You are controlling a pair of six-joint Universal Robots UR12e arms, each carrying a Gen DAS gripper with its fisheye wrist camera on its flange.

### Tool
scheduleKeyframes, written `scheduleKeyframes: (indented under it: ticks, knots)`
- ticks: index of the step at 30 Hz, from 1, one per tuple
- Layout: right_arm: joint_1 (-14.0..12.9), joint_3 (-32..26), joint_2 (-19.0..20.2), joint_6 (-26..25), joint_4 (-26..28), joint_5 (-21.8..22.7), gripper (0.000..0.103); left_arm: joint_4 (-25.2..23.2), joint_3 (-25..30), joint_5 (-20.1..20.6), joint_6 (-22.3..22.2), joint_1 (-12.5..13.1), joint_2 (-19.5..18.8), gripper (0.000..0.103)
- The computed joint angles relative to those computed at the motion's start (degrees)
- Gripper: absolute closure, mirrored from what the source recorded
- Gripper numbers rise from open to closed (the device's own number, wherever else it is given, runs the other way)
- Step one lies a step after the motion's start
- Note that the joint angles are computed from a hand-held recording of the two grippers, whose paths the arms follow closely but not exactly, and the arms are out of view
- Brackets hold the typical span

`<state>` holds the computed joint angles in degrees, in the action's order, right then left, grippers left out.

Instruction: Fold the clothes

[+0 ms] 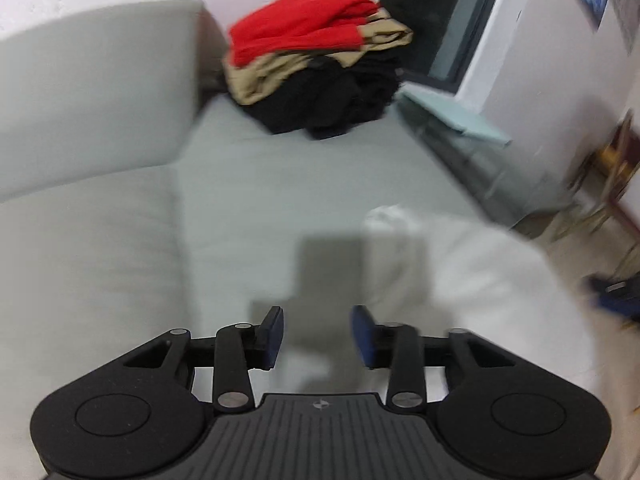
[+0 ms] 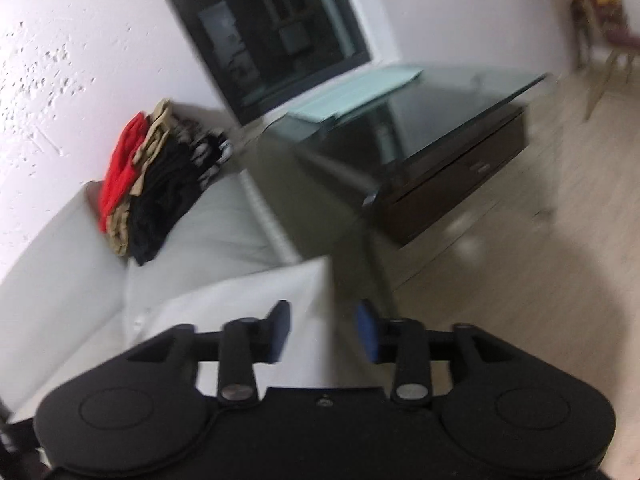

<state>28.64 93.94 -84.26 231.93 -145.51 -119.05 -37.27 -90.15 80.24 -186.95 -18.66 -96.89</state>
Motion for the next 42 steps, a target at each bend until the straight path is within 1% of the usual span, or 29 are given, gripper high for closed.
scheduleKeyframes:
  ticks: [2, 3, 4, 6, 7, 8, 9, 12, 14, 16, 17, 18, 19, 21, 23, 25, 27, 28, 30, 31, 33, 35, 36, 37, 38, 39, 40, 41, 42]
  knots:
    - [1.1, 0.8, -1.5, -0.1, 0.6, -3.1, 0.062, 0.7, -0.9, -3.5, 0.2, 0.7, 0.8, 0.084]
    - [1.4, 1.0, -2.0, -0.8, 0.1, -2.5, 0.064, 1.3, -1.2, -5.6, 0.4, 0.9, 1.0, 0.085]
    - [1.7, 1.2, -2.4, -1.6, -0.5, -1.9, 0.071, 1.9, -1.5, -7.3, 0.8, 0.7, 1.1, 0.085]
    - [2.2, 1.0, -2.4, -7.4, -1.8, 1.6, 0.086, 0.9, -0.7, -7.7, 2.4, -0.8, 0.8, 0.084]
    - [2.4, 0.5, -1.9, -9.5, -1.6, 3.0, 0.087, 0.3, -0.2, -7.8, 3.2, -1.6, 0.5, 0.083]
    - [2.6, 0.0, -1.4, -11.6, -1.3, 4.3, 0.087, -2.1, 0.8, -6.0, 4.3, -2.5, 0.0, 0.079]
    - [2.9, -0.7, -0.9, -12.4, 0.7, 4.4, 0.087, -5.0, 2.0, -3.8, 5.3, -3.5, -0.6, 0.074]
    - [3.9, -2.7, 0.7, -14.7, 6.8, 4.4, 0.087, -9.4, 3.0, 0.7, 6.4, -4.4, -0.6, 0.071]
    - [5.2, -2.3, 0.3, -14.3, 9.0, 1.5, 0.087, -12.0, 2.8, 3.0, 7.7, -4.6, 0.3, 0.071]
    - [6.4, -0.7, -1.6, -11.8, 11.1, 0.8, 0.086, -14.3, 2.2, 5.0, 9.6, -4.6, 1.4, 0.072]
    - [7.0, 0.0, -2.6, -10.5, 12.3, 0.3, 0.086, -14.3, 1.6, 5.0, 9.8, -4.4, 1.9, 0.078]
    - [7.5, -0.2, -3.2, -8.8, 15.6, -0.3, 0.086, -13.8, 0.7, 4.3, 9.7, -4.2, 2.8, 0.082]
    - [7.7, -0.5, -3.6, -7.2, 17.6, -0.2, 0.086, -12.6, -0.3, 2.8, 9.6, -3.9, 3.6, 0.082]
    - [8.5, -0.2, -4.5, -4.7, 16.8, -0.8, 0.086, -9.8, -1.8, -1.5, 9.6, -3.4, 4.4, 0.082]
    - [9.3, -0.1, -4.4, -5.4, 14.1, -1.6, 0.086, -7.8, -2.7, -5.4, 10.1, -3.4, 4.9, 0.081]
    - [9.3, -0.2, -3.7, -6.8, 11.7, -0.5, 0.086, -8.5, -2.3, -6.5, 11.7, -4.2, 4.5, 0.075]
    - [9.1, -0.3, -3.0, -7.2, 10.4, 1.4, 0.086, -12.1, -1.0, -2.0, 14.0, -5.9, 3.4, 0.069]
    - [8.8, -0.6, -2.7, -6.6, 11.3, 2.4, 0.086, -13.5, -0.7, 0.2, 14.8, -6.5, 3.1, 0.068]
    - [9.0, -1.1, -2.3, -5.1, 14.8, 2.7, 0.087, -15.5, -0.4, 2.0, 15.7, -6.8, 3.5, 0.068]
    - [9.3, -0.8, -2.6, -4.7, 15.3, 2.5, 0.087, -16.8, -0.2, 3.1, 15.9, -6.9, 3.8, 0.068]
    - [9.7, -0.2, -3.5, -3.0, 16.7, 2.9, 0.087, -19.0, 0.3, 8.6, 15.8, -7.9, 4.4, 0.065]
    - [9.6, -1.3, -4.3, 1.8, 22.0, 5.7, 0.082, -18.9, 0.3, 15.3, 15.4, -9.4, 5.1, 0.057]
    - [9.8, -1.7, -4.7, 3.4, 23.9, 6.0, 0.076, -18.3, -0.1, 16.3, 15.5, -9.7, 5.7, 0.053]
    - [10.1, -2.0, -5.1, 4.1, 24.2, 5.7, 0.067, -17.9, -0.5, 15.6, 15.3, -9.5, 6.3, 0.05]
    - [10.5, -2.2, -5.6, 4.8, 24.6, 5.5, 0.062, -18.3, -0.5, 13.7, 14.6, -8.9, 7.0, 0.044]
    - [10.9, -2.5, -6.0, 5.5, 24.9, 5.2, 0.053, -18.8, -0.5, 11.6, 13.8, -8.3, 7.6, 0.038]
    - [11.3, -2.7, -6.3, 5.8, 24.3, 4.9, 0.044, -19.3, -0.5, 9.4, 13.1, -7.7, 8.2, 0.037]
    - [11.8, -2.9, -6.6, 6.1, 23.7, 4.5, 0.039, -19.9, -0.3, 7.7, 12.7, -7.1, 8.6, 0.034]
    - [12.3, -3.4, -6.8, 6.2, 23.5, 3.8, 0.031, -20.4, -0.2, 6.9, 12.4, -6.9, 9.0, 0.029]
